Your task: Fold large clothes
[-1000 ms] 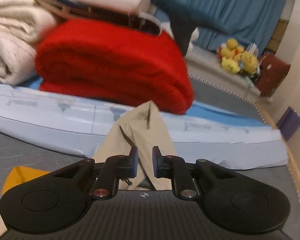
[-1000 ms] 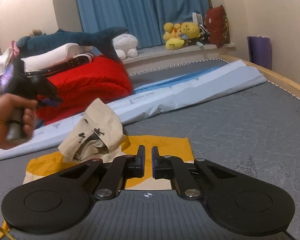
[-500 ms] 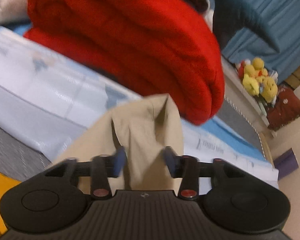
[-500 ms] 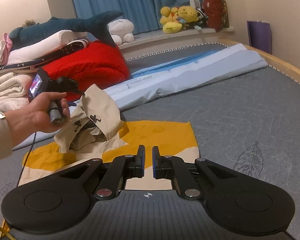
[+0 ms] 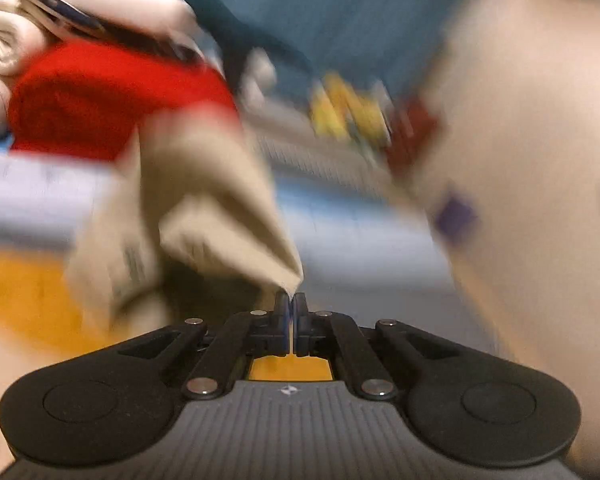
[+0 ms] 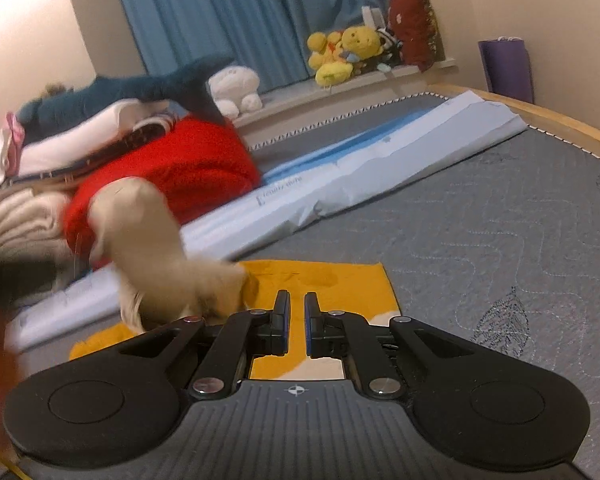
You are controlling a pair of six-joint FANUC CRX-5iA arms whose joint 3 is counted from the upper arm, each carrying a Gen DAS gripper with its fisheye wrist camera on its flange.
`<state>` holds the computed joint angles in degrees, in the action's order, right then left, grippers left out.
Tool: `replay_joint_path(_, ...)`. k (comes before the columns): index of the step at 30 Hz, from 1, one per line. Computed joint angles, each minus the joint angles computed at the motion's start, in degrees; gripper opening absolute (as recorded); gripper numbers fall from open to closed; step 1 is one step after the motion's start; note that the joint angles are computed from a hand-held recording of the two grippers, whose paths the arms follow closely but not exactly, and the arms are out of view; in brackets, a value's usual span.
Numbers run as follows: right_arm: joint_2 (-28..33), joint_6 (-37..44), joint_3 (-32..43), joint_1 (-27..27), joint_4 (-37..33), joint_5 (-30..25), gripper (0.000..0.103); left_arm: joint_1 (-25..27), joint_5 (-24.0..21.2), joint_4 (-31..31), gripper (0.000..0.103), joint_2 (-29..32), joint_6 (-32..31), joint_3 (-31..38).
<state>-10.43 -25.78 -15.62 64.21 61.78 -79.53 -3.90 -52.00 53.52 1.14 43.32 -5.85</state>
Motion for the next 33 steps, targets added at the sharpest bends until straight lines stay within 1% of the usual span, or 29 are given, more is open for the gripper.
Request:
replay_joint_path(1, -0.1, -1.1, -0.3, 0.1, 0.7, 0.0, 0.008, 1.5, -7.1, -4.8, 0.002, -3.5, -1.9, -2.7)
replay_joint_path(2, -0.2, -2.2, -0.5, 0.1, 1.3, -0.1, 0.013, 2.6, -11.6, -8.5, 0.002, -6.7, -2.9, -5.0)
replay_joint_path(3, -0.2, -3.3, -0.8, 0.1, 1.8, 0.0, 0.016, 3.7, -13.5, -10.3, 0.002, -10.1, -4.2, -7.9)
replay_joint_path(5, -0.4, -5.0, -1.1, 0.2, 2.0, 0.6, 0.030, 7.1, -14.7, -9.7, 0.002, -15.9, -7.2, -13.2)
replay_joint_path(7, -0.7, -6.7, -1.6, 0.0, 1.9, 2.7, 0.032, 9.6, -13.6, -8.2, 0.003, -18.0, -7.2, -14.6)
replay_joint_path(8, -0.8, -7.3, -1.8, -0.1, 1.7, 3.9, 0.035, 10.5, -12.2, -7.3, 0.007, -18.3, -6.4, -14.8)
replay_joint_path(10, -0.7, -7.6, -1.7, -0.6, 0.4, 6.8, 0.039, 11.4, -9.0, -5.7, 0.013, -17.0, -4.8, -14.2)
replay_joint_path(11, -0.5, -7.5, -1.5, -0.9, -0.7, 8.3, 0.040, 11.5, -7.1, -6.1, 0.014, -15.4, -3.0, -12.9)
replay_joint_path(12, -0.4, -7.4, -1.4, -1.2, -1.8, 10.0, 0.041, 11.5, -6.1, -7.1, 0.016, -13.9, -0.1, -11.2)
replay_joint_path(13, 0.0, -7.6, -1.0, -1.7, -3.0, 11.7, 0.042, 11.8, -6.1, -7.2, 0.026, -11.7, 2.6, -9.5)
replay_joint_path(15, 0.4, -7.9, -0.4, -2.7, -6.7, 15.0, 0.044, 12.7, -8.2, -8.7, 0.037, -6.7, 10.2, -5.1)
replay_joint_path(16, 0.8, -7.7, 0.3, -2.9, -8.9, 15.8, 0.045, 13.1, -8.3, -9.2, 0.037, -5.4, 12.7, -4.1)
replay_joint_path(19, 1.8, -8.8, 1.2, -4.2, -15.2, 18.5, 0.045, 13.6, -8.0, -9.4, 0.037, -2.0, 17.0, -2.1)
replay_joint_path(21, 2.4, -10.4, 1.5, -5.3, -19.1, 20.1, 0.045, 14.0, -8.3, -7.9, 0.037, 0.3, 18.5, -1.0)
replay_joint_path(23, 2.6, -12.6, 1.0, -6.3, -20.5, 22.5, 0.046, 14.1, -7.3, -6.6, 0.037, 1.7, 19.7, -1.4)
replay_joint_path(25, 2.7, -15.0, 0.0, -6.9, -19.9, 24.4, 0.046, 13.8, -6.9, -5.2, 0.037, 3.3, 21.0, -1.4)
replay_joint_path(27, 2.7, -17.8, -1.2, -7.3, -17.6, 25.6, 0.046, 14.0, -7.4, -3.4, 0.037, 4.7, 23.0, -1.6)
replay_joint_path(29, 2.6, -19.0, -1.9, -7.9, -16.4, 26.8, 0.046, 13.8, -7.3, -0.6, 0.037, 6.0, 24.1, -2.6)
replay_joint_path(31, 2.4, -19.8, -2.5, -8.1, -15.9, 27.8, 0.046, 13.4, -6.7, 0.6, 0.037, 6.6, 25.3, -3.3)
replay_joint_path(33, 2.2, -20.5, -3.0, -8.4, -16.0, 29.0, 0.037, 12.9, -5.8, 2.3, 0.037, 7.6, 26.4, -3.8)
